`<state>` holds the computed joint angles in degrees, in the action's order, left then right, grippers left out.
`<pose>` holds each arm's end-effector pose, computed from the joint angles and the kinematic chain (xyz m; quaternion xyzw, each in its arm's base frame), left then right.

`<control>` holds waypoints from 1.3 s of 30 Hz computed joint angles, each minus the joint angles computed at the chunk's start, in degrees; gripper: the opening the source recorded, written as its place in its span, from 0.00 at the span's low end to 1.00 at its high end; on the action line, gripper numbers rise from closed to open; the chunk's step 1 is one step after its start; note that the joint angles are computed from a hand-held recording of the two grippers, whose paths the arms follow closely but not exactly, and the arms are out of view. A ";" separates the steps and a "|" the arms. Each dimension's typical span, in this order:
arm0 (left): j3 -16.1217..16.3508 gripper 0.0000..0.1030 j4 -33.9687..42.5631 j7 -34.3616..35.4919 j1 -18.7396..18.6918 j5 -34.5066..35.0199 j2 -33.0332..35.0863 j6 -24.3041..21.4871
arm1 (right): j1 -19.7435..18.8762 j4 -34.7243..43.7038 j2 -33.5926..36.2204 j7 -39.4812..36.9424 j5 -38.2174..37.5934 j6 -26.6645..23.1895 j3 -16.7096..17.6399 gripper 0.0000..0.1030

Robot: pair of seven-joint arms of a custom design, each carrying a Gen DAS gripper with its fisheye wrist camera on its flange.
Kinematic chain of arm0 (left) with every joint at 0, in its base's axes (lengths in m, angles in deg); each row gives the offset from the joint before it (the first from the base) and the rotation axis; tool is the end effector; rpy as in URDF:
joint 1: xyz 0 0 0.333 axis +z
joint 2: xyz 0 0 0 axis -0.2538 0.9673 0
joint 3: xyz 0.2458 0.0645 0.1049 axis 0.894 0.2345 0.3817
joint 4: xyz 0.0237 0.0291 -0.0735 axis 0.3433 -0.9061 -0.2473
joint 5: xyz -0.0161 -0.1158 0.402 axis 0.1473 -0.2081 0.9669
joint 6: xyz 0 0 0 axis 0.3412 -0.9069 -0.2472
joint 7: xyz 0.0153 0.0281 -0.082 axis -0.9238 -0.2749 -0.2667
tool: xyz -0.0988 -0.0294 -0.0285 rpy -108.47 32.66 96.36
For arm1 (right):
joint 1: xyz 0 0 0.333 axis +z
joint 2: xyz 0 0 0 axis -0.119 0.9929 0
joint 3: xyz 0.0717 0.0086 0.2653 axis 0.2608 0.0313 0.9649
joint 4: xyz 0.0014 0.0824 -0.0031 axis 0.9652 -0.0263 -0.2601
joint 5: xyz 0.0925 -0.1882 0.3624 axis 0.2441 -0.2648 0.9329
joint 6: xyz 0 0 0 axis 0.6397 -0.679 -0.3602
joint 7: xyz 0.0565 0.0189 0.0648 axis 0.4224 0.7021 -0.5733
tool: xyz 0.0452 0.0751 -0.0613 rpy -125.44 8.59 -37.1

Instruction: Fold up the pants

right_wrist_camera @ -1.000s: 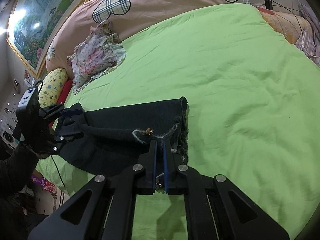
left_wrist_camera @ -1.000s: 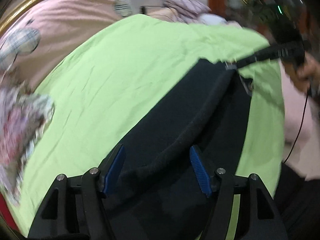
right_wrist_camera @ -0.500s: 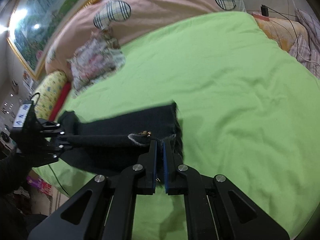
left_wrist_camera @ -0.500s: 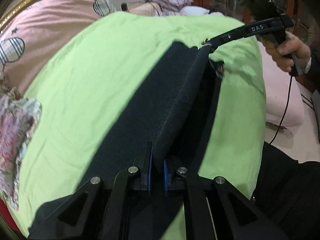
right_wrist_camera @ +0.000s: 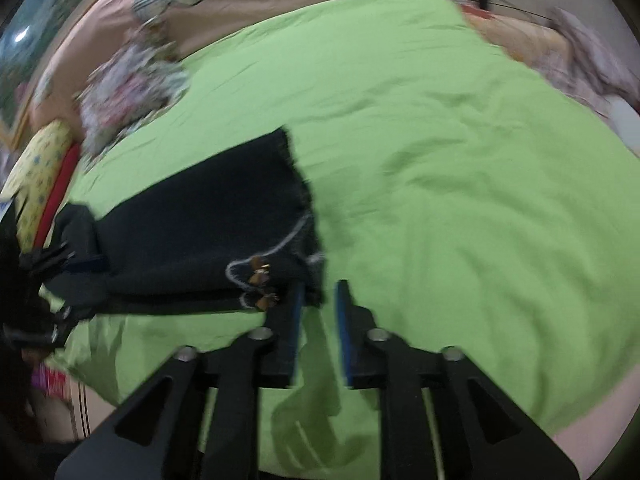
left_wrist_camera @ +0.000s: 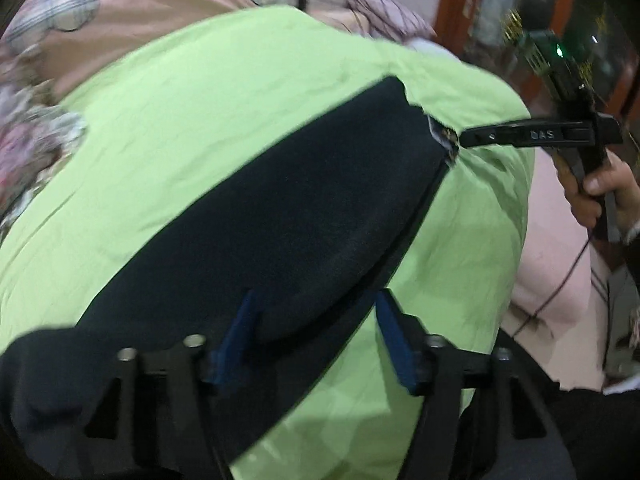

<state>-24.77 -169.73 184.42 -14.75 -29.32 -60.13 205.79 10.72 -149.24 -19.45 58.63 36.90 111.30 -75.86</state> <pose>0.6384 -0.1075 0.4384 -0.3672 0.8861 -0.2713 0.0797 0.5201 0.2338 0.3894 -0.5872 0.7501 -0.0952 0.2890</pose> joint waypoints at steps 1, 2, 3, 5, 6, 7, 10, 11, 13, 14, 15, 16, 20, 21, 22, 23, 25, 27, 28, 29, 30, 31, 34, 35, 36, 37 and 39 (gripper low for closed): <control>0.15 0.62 -1.56 0.15 0.38 -1.28 -1.39 0.67 | -0.48 -0.98 -1.30 3.35 -2.10 0.58 0.34 0.39; 0.38 0.63 -2.76 0.23 0.61 -2.43 -2.42 1.18 | -1.19 -2.03 -2.48 7.19 -4.80 2.50 0.99 0.43; 0.80 0.64 -4.11 -0.35 0.91 -3.87 -3.62 1.90 | -2.19 -3.24 -3.69 10.79 -7.78 4.32 1.78 0.43; 1.34 0.67 -4.84 -3.60 0.68 -3.60 -4.55 2.89 | -3.55 -3.62 -4.71 15.57 -11.89 6.95 3.45 0.43; 1.87 0.67 -5.52 -5.12 0.97 -4.33 -5.18 3.63 | -3.67 -3.06 -4.43 16.67 -12.80 8.16 4.08 0.43; 2.10 0.67 -6.94 -6.07 1.00 -5.22 -6.16 4.59 | -3.18 -2.34 -3.87 16.34 -12.57 8.95 4.16 0.43; 3.77 0.73 -7.62 -11.72 2.03 -5.72 -6.90 6.20 | 0.46 2.43 0.59 10.17 -7.23 10.42 3.30 0.44; 4.25 0.73 -7.87 -12.91 2.48 -6.26 -7.12 6.84 | 1.99 3.58 1.75 6.35 -3.48 10.81 2.83 0.44; 5.21 0.74 -8.29 -16.57 3.54 -6.43 -7.53 8.04 | 4.12 7.10 5.20 -0.70 3.52 11.66 2.97 0.44; 5.70 0.74 -8.27 -18.14 4.13 -6.34 -7.62 8.27 | 4.71 9.20 7.14 -4.30 7.07 11.82 3.50 0.44; 6.17 0.75 -8.26 -19.61 4.74 -5.91 -7.72 8.74 | 5.01 10.75 8.58 -7.46 10.23 11.92 4.23 0.44; 6.35 0.75 -8.10 -21.31 5.09 -5.12 -7.47 9.64 | 4.58 13.36 10.81 -12.49 15.14 11.75 5.86 0.44; 8.05 0.76 -6.16 -26.58 7.93 -1.64 -6.34 10.71 | 3.76 23.23 18.68 -22.28 23.58 9.13 9.69 0.44; 8.48 0.76 -4.91 -27.52 8.77 -1.00 -5.53 10.87 | 3.71 25.06 20.12 -24.00 24.74 8.77 10.36 0.44; 8.73 0.76 -4.10 -27.62 9.58 -0.94 -4.94 10.94 | 3.93 28.27 22.48 -25.42 25.21 7.83 10.73 0.44; 8.97 0.77 -2.78 -28.36 10.36 -0.33 -4.01 10.87 | 3.94 29.86 23.54 -26.65 25.87 7.15 11.10 0.44; 9.51 0.78 2.33 -30.70 12.25 1.52 -0.47 9.22 | 4.38 35.16 27.08 -28.27 26.64 4.62 11.44 0.44; 9.54 0.78 8.07 -29.91 14.71 1.17 3.46 6.76 | 3.23 39.47 30.17 -32.27 29.30 3.19 13.54 0.44; 9.47 0.79 10.78 -29.41 16.05 1.27 5.43 5.31 | 3.12 42.14 31.99 -33.57 30.25 2.17 14.02 0.44; 9.53 0.79 13.74 -30.27 16.95 2.71 7.39 3.53 | 2.85 44.70 33.74 -35.11 31.24 0.90 14.60 0.44; 9.39 0.79 17.83 -30.86 17.93 3.73 10.28 1.36 | 3.05 47.18 35.38 -35.95 31.78 -0.47 14.58 0.44; 9.06 0.79 21.11 -31.09 18.92 4.46 12.69 -0.28 | 3.94 50.65 37.59 -35.62 31.55 -2.37 13.76 0.44; 8.17 0.79 30.24 -33.30 21.01 7.62 19.31 -3.37 | 5.76 57.40 41.81 -34.87 31.19 -6.03 12.02 0.44; 7.71 0.79 32.11 -33.74 21.58 8.21 20.62 -4.05 | 6.47 59.93 43.32 -34.45 30.71 -7.27 11.37 0.44; 7.34 0.79 34.29 -34.27 22.06 8.81 22.15 -4.77 | 7.07 61.92 44.52 -34.06 30.29 -8.17 10.82 0.44; 6.79 0.79 36.82 -34.31 22.63 9.14 23.89 -5.83 | 7.59 64.00 45.77 -33.72 29.83 -9.25 10.34 0.44; 6.14 0.79 43.82 -35.39 23.10 10.71 28.66 -8.81 | 8.50 68.69 48.62 -33.21 29.01 -11.61 9.68 0.44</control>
